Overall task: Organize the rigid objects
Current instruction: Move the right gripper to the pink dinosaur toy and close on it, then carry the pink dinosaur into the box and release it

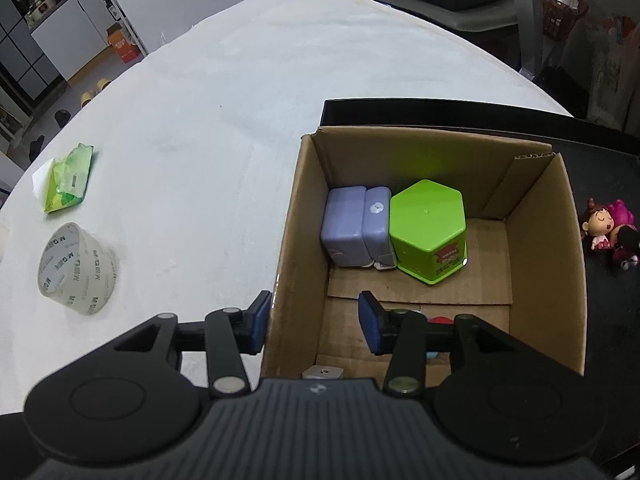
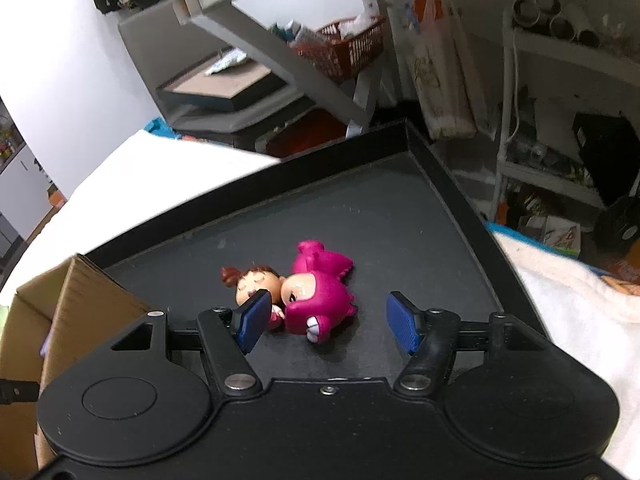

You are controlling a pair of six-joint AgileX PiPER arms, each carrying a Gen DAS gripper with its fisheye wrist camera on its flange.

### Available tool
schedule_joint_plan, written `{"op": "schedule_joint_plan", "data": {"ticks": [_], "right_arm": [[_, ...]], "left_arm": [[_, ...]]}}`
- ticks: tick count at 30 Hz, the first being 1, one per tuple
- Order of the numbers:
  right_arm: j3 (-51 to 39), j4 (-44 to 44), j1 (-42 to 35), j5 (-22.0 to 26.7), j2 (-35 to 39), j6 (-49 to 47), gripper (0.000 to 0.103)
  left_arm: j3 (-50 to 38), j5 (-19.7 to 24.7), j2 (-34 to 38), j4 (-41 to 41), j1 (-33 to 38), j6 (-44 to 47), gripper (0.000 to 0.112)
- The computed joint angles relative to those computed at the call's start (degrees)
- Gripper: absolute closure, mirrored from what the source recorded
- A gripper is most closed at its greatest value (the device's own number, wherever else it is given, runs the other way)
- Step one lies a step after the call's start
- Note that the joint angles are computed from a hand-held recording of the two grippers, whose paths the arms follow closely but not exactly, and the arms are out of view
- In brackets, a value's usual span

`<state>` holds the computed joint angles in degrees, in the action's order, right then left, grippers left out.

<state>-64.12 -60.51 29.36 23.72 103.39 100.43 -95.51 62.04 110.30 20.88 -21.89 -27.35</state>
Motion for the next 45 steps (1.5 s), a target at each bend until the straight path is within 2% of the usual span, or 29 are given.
{"op": "schedule_joint_plan", "data": {"ticks": [4,6,7,14,28,45], "right_arm": [[-1.1,-0.1,-1.21,-1.0,1.23,0.09,0.042],[-1.15,0.92,-2.09,-2.8,1.57,-1.18,0.059],[-1.54,4.18,-2.52,-3.53,1.82,-4.6,0.062],[-1.52,10.47,-0.88,-0.64,0.77,-12.76,0.064],[-0.51,10.53,2.49,5.65,-5.08,-12.35,0.064],[-8.47,12.08,11.52,19.45,-7.55,-17.12,0.063]], "left_arm": [[0.32,0.18,-0.36,0.12,-0.19,-0.2,0.067],[0.41,0.19,-0.58,-0.03,-0.23,-0.35,0.067],[0.5,0.18,-0.72,-0.2,-0.14,-0.31,0.067],[1.7,-0.5,-2.06,-1.82,0.6,0.55,0.067],[7.03,-4.67,-6.54,-8.59,4.3,5.1,0.067],[15.44,-11.15,-11.84,-16.92,10.84,11.93,0.067]]}}
